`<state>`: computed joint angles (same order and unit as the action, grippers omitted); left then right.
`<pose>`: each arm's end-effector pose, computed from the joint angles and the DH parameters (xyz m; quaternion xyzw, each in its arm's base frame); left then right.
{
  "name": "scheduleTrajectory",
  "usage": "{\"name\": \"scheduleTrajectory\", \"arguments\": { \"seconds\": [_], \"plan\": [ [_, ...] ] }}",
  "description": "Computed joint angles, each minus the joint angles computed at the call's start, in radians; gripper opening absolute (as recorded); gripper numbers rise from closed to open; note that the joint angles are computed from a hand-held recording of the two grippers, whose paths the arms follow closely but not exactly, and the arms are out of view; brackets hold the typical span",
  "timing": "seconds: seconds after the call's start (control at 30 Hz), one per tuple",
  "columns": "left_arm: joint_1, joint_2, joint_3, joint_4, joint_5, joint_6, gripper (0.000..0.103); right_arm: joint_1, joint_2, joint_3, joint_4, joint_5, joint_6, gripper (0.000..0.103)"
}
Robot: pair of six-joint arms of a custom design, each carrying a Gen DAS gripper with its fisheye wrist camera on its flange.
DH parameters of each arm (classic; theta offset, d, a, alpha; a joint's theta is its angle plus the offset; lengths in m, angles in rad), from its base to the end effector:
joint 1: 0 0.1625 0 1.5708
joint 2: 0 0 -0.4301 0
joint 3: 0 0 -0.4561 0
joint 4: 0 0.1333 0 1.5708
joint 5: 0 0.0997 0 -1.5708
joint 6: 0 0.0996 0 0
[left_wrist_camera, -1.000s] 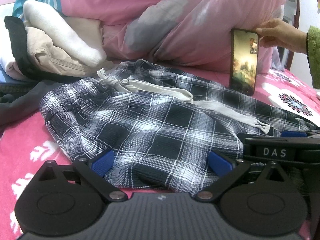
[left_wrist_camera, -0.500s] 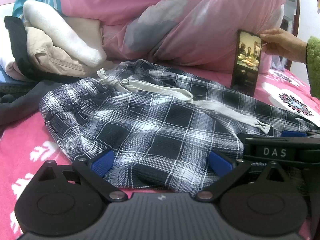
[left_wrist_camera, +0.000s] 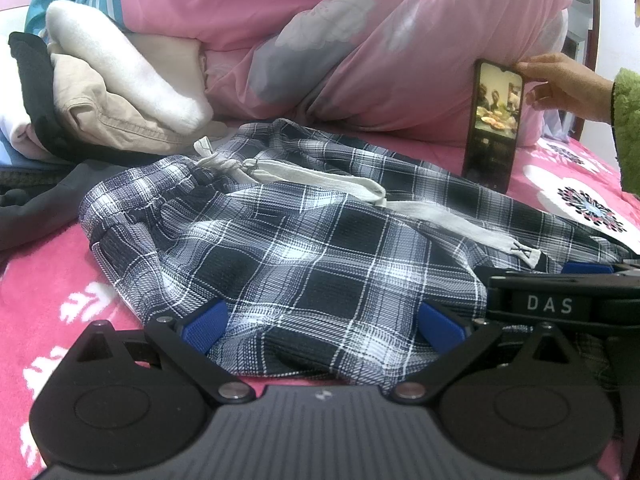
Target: Fold clothes
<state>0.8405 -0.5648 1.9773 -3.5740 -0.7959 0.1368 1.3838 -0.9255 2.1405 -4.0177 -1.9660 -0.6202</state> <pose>-0.2208 -0.5508 -0.0613 0.2723 0.8500 -0.3634 0.2669 -0.0066 -0.5457 0.1421 0.0612 -0.8060 0.4580 0.3698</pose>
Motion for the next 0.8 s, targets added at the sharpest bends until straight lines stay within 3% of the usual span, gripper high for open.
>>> {"name": "scheduleTrajectory", "arguments": {
  "seconds": [0.8],
  "plan": [
    [-0.005, -0.014, 0.016, -0.035, 0.001, -0.037, 0.102, -0.001, -0.001, 0.002, -0.002, 0.002, 0.001, 0.102]
  ]
}}
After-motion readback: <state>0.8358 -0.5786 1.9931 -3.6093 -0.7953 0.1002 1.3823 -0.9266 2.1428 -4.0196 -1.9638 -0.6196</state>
